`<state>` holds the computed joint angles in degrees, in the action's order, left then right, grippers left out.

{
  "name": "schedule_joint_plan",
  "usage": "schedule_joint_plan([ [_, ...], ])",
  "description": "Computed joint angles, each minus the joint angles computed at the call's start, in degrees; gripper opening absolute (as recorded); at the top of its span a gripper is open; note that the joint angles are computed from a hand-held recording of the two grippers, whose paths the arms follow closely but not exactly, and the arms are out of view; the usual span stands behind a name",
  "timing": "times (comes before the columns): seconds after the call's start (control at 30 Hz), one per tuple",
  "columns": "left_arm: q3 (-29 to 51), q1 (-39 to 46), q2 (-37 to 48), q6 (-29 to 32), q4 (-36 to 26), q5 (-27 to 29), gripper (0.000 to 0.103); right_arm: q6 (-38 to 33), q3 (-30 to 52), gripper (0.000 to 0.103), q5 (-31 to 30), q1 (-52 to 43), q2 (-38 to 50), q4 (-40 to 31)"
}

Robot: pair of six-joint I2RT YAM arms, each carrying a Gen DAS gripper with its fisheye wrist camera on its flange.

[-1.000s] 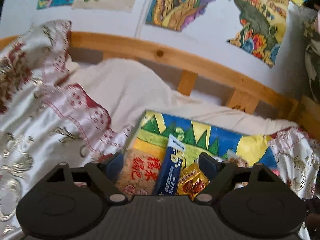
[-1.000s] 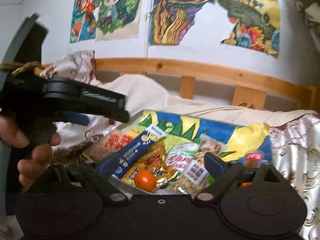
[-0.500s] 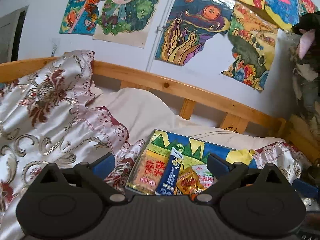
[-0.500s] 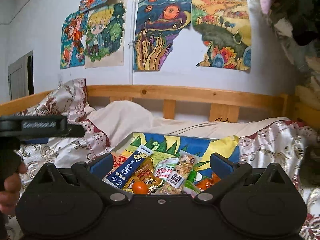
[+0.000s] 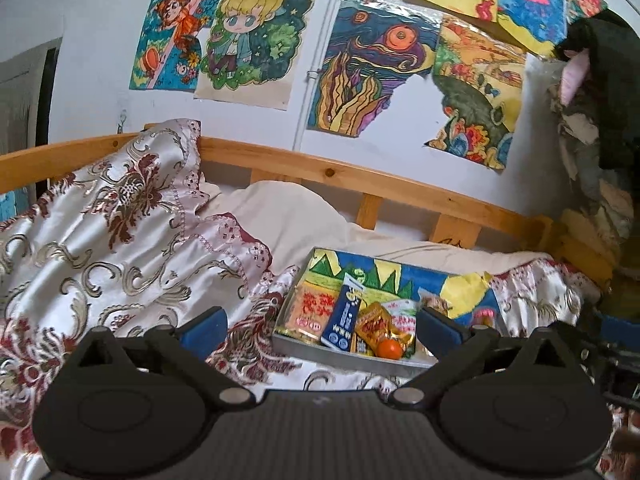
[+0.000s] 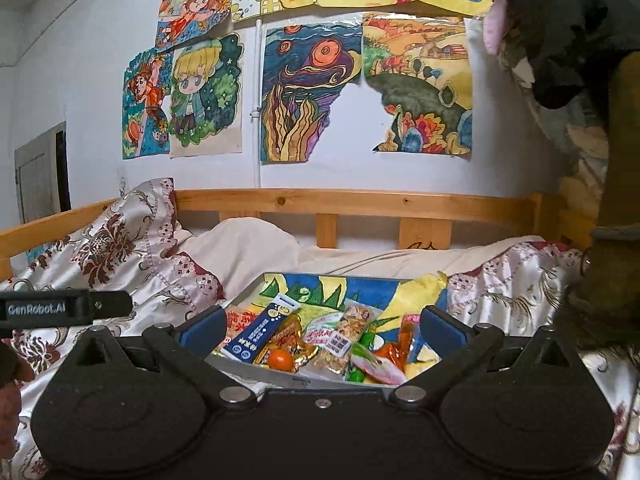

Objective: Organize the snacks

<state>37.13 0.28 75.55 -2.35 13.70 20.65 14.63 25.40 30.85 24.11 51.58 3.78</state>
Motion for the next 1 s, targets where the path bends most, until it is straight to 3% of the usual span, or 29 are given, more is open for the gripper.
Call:
schedule_joint_plan([
  [0.33, -7.76, 3.31, -11.76, 3.01, -5.09, 3.04, 0.102, 8.99, -2.55, 0.102, 10.20, 10.67, -12.47, -14.91],
  [0.57, -11.28, 5.70, -16.08, 5.02, -7.45, 4.80, 0.102, 17.14, -3.40, 0.102, 16.71, 18.40, -15.39, -23.31],
  [1.0, -12.60, 7.46, -15.83, 6.38, -7.74, 5.86, 0.102, 20.85, -4.44, 0.102, 17.55, 20.29, -14.61, -24.98],
])
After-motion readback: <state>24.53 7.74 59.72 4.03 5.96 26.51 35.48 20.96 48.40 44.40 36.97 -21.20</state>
